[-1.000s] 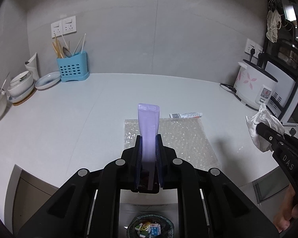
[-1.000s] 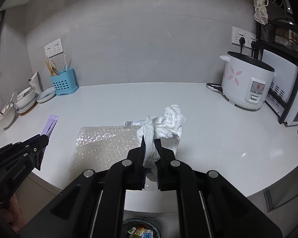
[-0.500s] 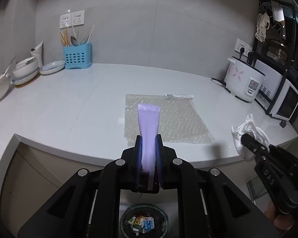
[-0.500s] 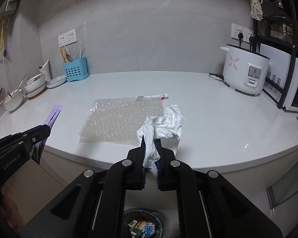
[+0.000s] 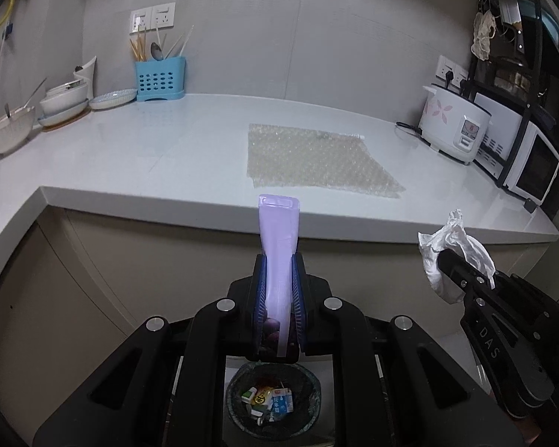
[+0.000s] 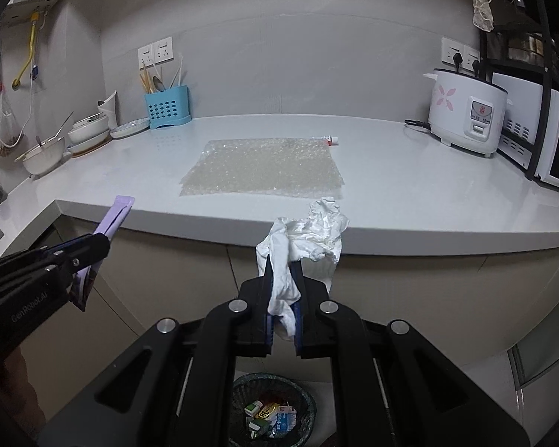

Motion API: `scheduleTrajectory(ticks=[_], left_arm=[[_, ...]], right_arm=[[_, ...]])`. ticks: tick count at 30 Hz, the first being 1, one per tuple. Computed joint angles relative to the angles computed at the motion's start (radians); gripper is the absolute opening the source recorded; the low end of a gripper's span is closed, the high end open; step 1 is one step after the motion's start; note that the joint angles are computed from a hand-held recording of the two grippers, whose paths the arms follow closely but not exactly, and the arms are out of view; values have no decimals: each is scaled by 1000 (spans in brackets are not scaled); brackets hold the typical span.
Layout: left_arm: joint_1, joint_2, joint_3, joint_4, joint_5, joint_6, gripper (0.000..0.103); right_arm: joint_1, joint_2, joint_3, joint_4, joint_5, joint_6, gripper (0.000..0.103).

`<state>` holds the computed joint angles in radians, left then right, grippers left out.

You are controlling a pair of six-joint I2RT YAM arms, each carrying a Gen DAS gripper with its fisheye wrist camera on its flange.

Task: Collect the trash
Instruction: 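Carry the tweezer pack and tissue down over the trash bin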

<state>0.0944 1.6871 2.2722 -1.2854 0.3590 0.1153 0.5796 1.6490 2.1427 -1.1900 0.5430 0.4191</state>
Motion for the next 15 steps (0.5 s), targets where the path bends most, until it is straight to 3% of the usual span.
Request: scheduleTrajectory(ticks=[5, 15], left_arm=[[9, -201, -422, 207, -11, 36, 13], [44, -301, -818, 411, -12, 47, 13]], right_arm=[[80, -95, -244, 93, 65, 65, 6], [75, -183, -658, 339, 42, 151, 6]])
